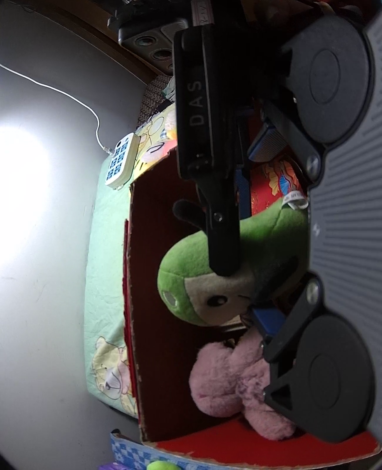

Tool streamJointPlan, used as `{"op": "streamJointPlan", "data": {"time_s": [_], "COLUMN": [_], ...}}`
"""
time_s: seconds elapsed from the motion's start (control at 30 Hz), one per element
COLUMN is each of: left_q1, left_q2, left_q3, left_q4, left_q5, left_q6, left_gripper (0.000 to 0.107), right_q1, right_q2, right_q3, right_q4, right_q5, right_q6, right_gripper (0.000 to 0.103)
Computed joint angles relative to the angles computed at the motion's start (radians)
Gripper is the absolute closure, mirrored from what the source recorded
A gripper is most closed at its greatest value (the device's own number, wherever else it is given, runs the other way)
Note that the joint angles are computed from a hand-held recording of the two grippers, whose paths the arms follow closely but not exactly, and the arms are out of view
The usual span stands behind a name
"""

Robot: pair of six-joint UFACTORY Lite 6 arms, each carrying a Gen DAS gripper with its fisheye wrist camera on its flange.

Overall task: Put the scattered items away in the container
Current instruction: 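Lower the green plush into the box beside the teddy bear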

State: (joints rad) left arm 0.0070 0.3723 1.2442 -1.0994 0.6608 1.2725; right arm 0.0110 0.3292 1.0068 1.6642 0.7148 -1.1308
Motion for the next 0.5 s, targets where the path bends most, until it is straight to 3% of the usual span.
{"op": "streamJointPlan", "data": {"time_s": [0.27,0.5], "left_q1": [0.058,0.024], "left_q2": [0.066,0.058], "left_q3": [0.056,0.037], "left_q4": [0.049,0.046], "left_q5": [0.042,-0.018], "left_q6": [-0.054,-0.014], "left_gripper": [0.008,0.008], "right_q1": [0.072,0.089], "right_q2": [0.037,0.021], "right_q3": [0.057,0.062], "right_q4": [-0.065,-0.117], "right_q5": [-0.097,-0.160], "right_q6": [0.060,0.083], "right_gripper": [0.042,0.038]}}
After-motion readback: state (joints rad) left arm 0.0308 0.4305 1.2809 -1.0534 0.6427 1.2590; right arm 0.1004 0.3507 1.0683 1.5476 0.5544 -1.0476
